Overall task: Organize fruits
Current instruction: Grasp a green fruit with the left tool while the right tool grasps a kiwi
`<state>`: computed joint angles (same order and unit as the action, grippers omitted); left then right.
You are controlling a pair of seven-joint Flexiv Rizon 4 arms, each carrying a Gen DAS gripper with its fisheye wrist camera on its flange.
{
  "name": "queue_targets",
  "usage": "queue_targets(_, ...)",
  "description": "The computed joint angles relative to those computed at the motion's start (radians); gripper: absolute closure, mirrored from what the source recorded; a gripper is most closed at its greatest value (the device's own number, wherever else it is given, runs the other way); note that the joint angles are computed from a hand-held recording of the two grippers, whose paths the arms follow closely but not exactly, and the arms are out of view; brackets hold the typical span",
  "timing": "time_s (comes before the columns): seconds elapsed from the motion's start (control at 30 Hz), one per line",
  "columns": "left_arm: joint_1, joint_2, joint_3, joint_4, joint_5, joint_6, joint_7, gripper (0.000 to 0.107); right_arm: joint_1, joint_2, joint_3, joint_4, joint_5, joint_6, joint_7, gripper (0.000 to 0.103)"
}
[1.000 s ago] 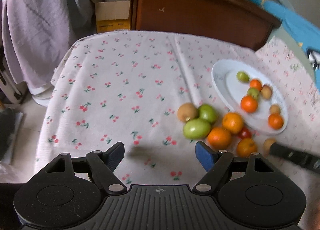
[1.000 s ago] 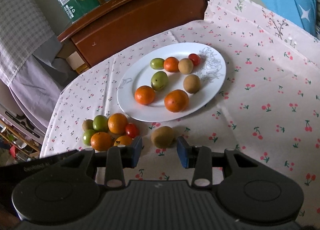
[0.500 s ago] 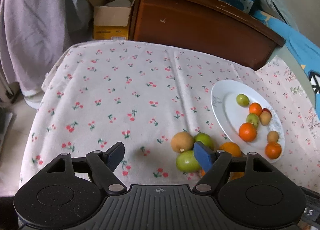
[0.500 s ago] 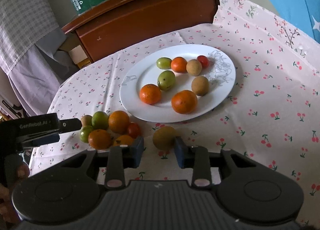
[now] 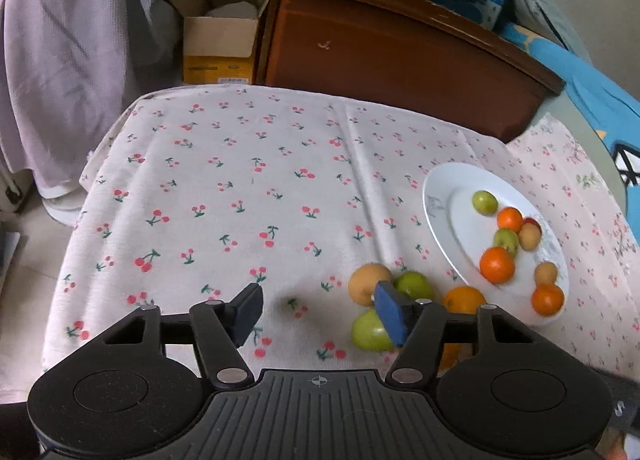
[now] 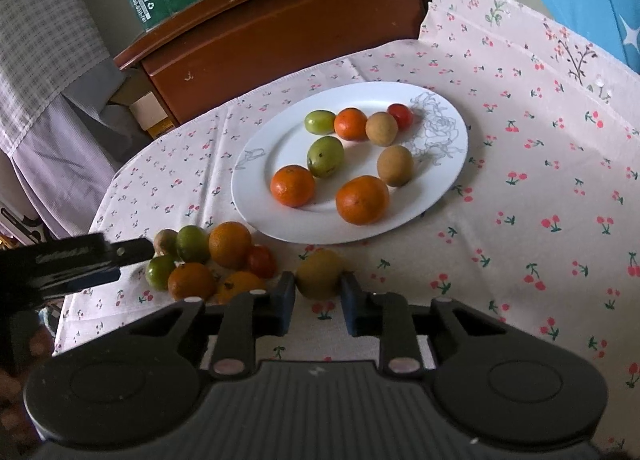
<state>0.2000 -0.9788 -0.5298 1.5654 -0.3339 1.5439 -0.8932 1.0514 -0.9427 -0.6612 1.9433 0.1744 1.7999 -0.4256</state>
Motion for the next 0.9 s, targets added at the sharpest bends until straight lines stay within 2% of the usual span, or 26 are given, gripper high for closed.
queue_targets(0.07,0.015,0.008,-0.011,0.020,0.014,0.016,0.015,0.049,-0.001,0.000,0.002,-0.003,0.000,0.000,0.000,0.078)
queue_targets(0.33,0.110,-0.005,-0.138,0.063,0.031,-0.015,0.098,0.049,-0.007,0.005,0.009,-0.004,-0.001,0.000,0.001,0.078)
queue_targets(0.5,0.081,-0.005,-0.115,0.061,0.019,-0.021,0.116,0.049,-0.007,0.004,0.009,-0.004,0.001,0.002,0.002,0.078)
queue_targets(0.57,0.074,-0.003,-0.107,0.056,0.002,-0.053,0.108,0.048,-0.007,0.004,0.009,-0.003,0.000,0.003,-0.001,0.078)
queue_targets(0.63,0.077,-0.009,-0.120,0.064,-0.012,-0.036,0.114,0.048,-0.008,0.003,0.010,-0.003,0.001,0.004,-0.004,0.078)
queue_targets(0.7,0.083,-0.013,-0.128,0.062,-0.019,-0.040,0.116,0.052,-0.007,0.003,0.009,-0.003,0.002,0.004,-0.005,0.078)
queue_targets(0.77,0.101,-0.015,-0.146,0.067,-0.034,-0.066,0.120,0.064,-0.005,0.003,0.008,-0.002,0.001,0.003,-0.007,0.078)
queue_targets(0.83,0.103,-0.007,-0.144,0.075,-0.043,-0.070,0.128,0.071,-0.005,0.004,0.007,-0.001,0.000,0.002,-0.010,0.079)
queue_targets(0.9,0.086,0.000,-0.120,0.077,-0.040,-0.045,0.133,0.071,-0.004,0.004,0.007,0.000,0.000,0.002,-0.011,0.079)
